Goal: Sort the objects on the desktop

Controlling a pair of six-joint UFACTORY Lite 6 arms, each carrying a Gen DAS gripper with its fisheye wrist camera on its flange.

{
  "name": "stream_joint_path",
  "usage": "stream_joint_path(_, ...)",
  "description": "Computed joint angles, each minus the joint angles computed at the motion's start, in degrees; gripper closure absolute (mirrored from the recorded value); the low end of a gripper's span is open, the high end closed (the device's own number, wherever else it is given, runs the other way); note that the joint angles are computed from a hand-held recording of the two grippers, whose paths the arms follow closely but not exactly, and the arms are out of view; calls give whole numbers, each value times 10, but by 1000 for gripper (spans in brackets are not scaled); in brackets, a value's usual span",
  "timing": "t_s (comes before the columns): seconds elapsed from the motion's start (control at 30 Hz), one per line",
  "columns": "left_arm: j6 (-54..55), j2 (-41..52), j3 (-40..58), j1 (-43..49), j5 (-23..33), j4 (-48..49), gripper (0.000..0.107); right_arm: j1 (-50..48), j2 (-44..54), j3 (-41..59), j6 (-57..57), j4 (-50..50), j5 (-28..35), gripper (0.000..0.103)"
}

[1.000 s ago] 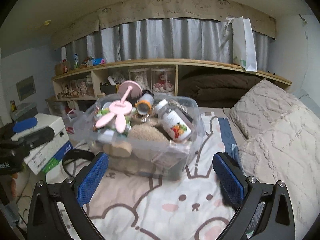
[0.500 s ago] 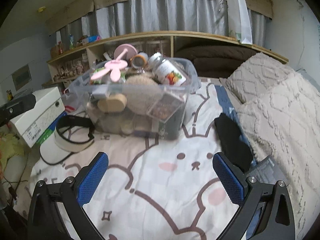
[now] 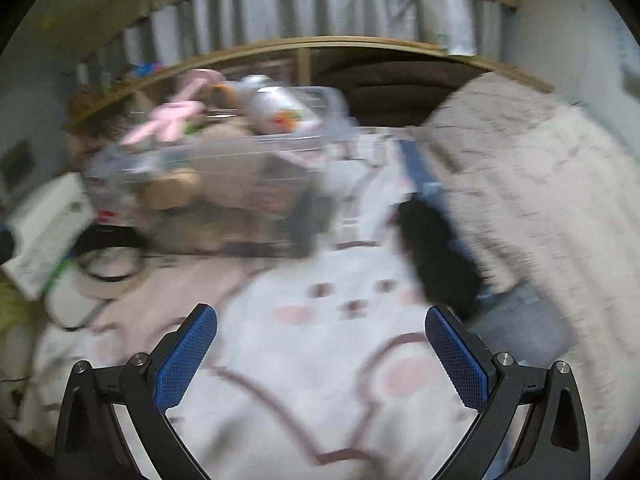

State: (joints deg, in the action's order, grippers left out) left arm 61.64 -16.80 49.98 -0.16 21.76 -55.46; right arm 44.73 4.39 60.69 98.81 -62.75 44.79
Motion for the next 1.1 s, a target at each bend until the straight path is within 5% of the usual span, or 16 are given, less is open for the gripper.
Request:
stream_joint_path(0.2,1,6,-7,-9,-12,4,4,-137,-93,-84,-37,32,-33,0)
stream_joint_path(0.53,-17,13,-12,-27,-25,23,4,-257,-67,-108,-83,33,1,0)
stream_joint_path(0.63,-22,15,-12,-29,-26,29,4,-297,-74,-123,-116,68,-31,0)
stream_joint_path(0.77,-26,18,-11,-29,-24,32,4,-353,-115,-164,-249,221,-160,0)
stream_joint_path(1.1,-20,15,-13,-32,-14,24,4,-208,-101,-125,-309,268,-210,0)
